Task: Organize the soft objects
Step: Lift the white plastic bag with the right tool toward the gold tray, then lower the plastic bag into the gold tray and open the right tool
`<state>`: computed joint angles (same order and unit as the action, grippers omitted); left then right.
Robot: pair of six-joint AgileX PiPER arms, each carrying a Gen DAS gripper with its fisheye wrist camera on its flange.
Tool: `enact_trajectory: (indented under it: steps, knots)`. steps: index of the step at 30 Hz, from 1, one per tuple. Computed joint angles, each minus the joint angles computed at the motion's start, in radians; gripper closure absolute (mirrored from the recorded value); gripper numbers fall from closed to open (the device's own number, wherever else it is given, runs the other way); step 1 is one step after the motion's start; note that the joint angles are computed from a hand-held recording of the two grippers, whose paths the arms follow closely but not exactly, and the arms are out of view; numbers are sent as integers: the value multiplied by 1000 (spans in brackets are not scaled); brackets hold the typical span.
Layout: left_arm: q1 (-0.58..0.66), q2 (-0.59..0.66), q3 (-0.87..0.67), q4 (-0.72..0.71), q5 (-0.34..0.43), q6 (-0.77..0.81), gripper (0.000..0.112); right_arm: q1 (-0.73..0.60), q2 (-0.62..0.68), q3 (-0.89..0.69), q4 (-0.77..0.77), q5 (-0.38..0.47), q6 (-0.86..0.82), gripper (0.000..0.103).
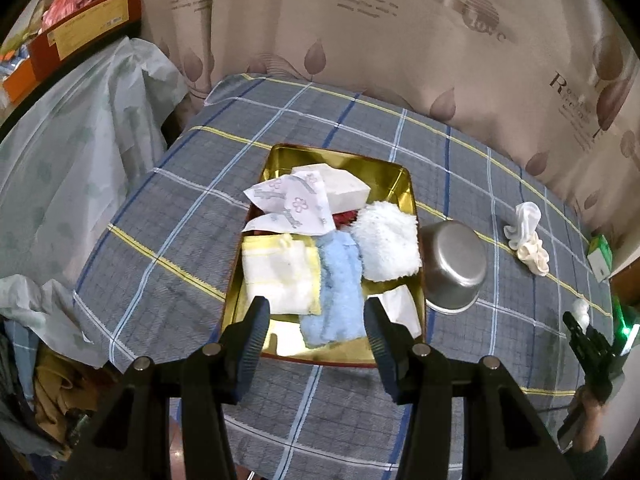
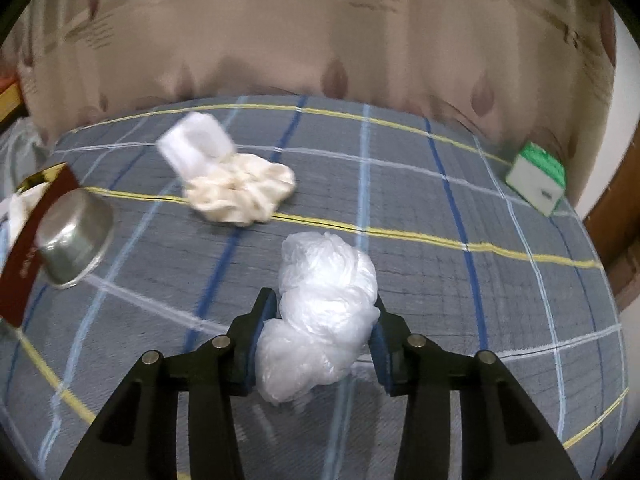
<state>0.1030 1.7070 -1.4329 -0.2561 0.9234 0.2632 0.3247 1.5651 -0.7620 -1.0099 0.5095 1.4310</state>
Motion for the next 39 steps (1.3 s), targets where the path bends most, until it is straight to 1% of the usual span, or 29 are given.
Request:
enact_trajectory:
  steps: [5,9,11,18,22,25,28,32,34,39]
  knots:
    - [21,21,-13,-22,13,6,62,105,-13,-62,95,86,-103,63]
    - [39,23,-7,-45,15,22,62,176,-2,-121,140,123,-152,63]
    - [54,9,11,-60,3,40,62,218,12,-161,152,143,-177,63]
    - [112,-15,30,-80,-2,61,62,356,82,-316,213,171,-301,63]
    - [158,-10,33,-86,-10,57,62,412,126,-413,308,143,-415,63]
    - [190,12,31,-82,-11,48,62,436,183,-522,445,113,-567,63]
    - [224,42,25,-84,-18,44,62,452,253,-635,544,96,-701,63]
    - [253,81,3,-62,-34,18,62,454,395,-832,667,116,-862,62]
    - [259,87,3,-46,-52,12,62,452,484,-950,700,152,-915,62]
    - [254,110,-7,21,-98,-24,62,441,652,-1182,759,244,-996,62]
